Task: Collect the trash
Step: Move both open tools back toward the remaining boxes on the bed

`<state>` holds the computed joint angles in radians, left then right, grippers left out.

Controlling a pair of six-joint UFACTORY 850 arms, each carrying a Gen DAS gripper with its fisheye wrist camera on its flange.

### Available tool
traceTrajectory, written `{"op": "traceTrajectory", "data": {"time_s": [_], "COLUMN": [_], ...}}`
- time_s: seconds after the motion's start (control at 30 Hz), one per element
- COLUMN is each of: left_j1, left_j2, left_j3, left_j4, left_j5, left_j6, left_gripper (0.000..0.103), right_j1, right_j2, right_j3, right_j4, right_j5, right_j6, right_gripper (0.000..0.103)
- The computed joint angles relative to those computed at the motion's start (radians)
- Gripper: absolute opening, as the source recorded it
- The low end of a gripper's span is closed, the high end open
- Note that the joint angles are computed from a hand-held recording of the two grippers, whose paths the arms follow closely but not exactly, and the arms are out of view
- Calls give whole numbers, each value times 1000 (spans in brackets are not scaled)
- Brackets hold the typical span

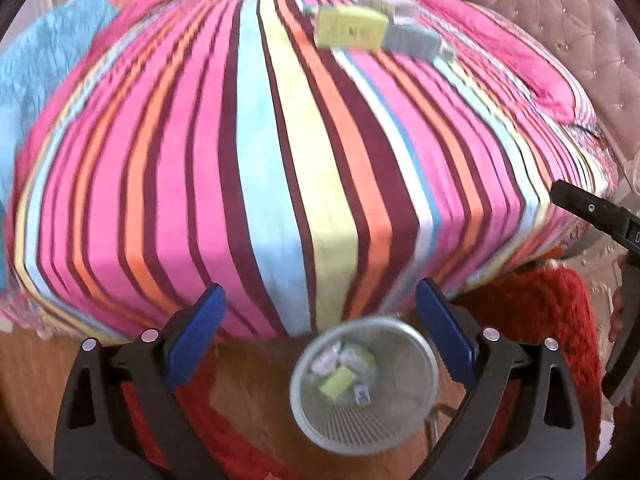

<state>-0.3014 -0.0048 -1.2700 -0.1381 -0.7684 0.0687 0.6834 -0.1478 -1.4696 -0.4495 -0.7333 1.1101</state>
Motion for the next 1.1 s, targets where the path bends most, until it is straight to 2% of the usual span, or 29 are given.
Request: {"op": "traceTrajectory", "data": {"time_s": [0.1, 0.27, 0.53, 1.0, 1.1], "left_j1": [1, -1, -2, -11, -11], "left_j2": [-48, -137, -284, -593, -675], "left_j3": [-65, -183, -373, -800, -919], "left_j4": [32, 66, 88, 37, 36], "left_j5": [6, -7, -1, -85, -126], "left_j6": [-14, -20, 13, 117, 166], "left_gripper": [93, 93, 93, 93, 93], "right_j1": [-12, -42, -94, -182, -197], "right_j2": [-17, -41, -109, -277, -301], "right_j3": [-20, -56, -146, -347, -376], "right_j4": [-86, -140, -184, -151, -132], "right_j5": [-11, -13, -30, -67, -77], "right_j6": [40, 55, -23, -182, -212], "right_gripper": [88, 88, 88, 88, 88]}}
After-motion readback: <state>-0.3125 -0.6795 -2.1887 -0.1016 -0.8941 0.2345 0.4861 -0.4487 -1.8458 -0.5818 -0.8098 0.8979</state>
